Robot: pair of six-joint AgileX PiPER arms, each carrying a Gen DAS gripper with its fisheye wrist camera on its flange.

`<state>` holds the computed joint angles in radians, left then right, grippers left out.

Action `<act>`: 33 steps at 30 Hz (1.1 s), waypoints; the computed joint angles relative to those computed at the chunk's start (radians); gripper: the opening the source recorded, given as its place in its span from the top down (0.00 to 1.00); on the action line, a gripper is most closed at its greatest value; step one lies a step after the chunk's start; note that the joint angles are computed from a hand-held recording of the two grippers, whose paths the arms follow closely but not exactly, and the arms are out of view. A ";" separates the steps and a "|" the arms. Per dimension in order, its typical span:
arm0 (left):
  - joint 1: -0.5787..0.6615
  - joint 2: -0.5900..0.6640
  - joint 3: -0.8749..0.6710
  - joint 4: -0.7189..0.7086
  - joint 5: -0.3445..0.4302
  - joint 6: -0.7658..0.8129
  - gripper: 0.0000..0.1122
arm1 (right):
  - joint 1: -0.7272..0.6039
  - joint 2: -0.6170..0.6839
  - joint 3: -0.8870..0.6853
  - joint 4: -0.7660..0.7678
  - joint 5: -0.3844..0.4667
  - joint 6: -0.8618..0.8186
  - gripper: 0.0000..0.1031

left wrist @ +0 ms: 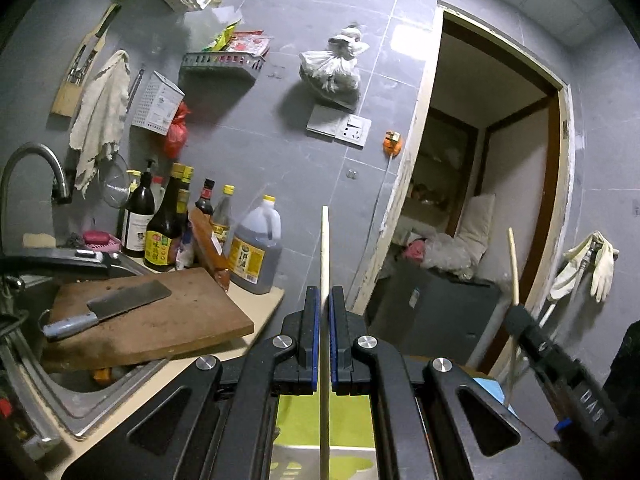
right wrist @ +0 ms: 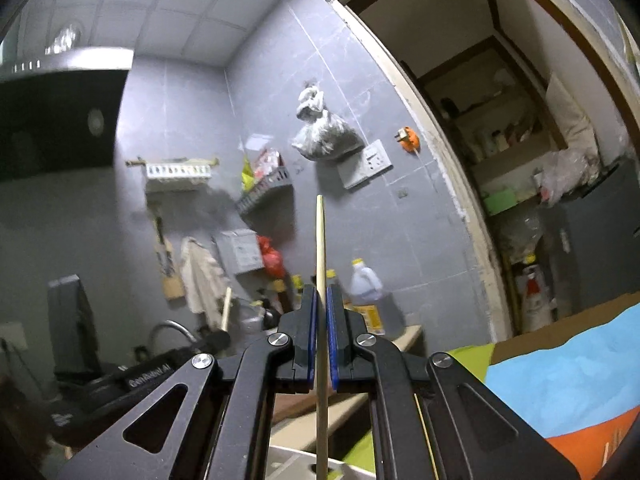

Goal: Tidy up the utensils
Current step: 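Lift both chopsticks and carry them over the white caddy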

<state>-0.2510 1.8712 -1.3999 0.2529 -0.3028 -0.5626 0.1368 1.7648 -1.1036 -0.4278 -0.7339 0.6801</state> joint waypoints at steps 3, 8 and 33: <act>-0.013 0.015 0.018 -0.136 -0.055 0.129 0.98 | 0.016 0.028 0.000 0.062 0.004 -0.084 0.97; -0.037 0.033 0.040 -0.303 -0.108 0.311 0.98 | 0.027 0.073 -0.010 0.103 0.006 -0.126 0.97; -0.035 0.001 0.148 0.101 -0.009 -0.056 0.96 | 0.034 0.040 0.064 0.026 0.182 -0.175 0.92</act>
<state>-0.2855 1.8717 -1.2517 0.3542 -0.3118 -0.6185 0.1707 1.8047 -1.0395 -0.4022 -0.5522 0.5048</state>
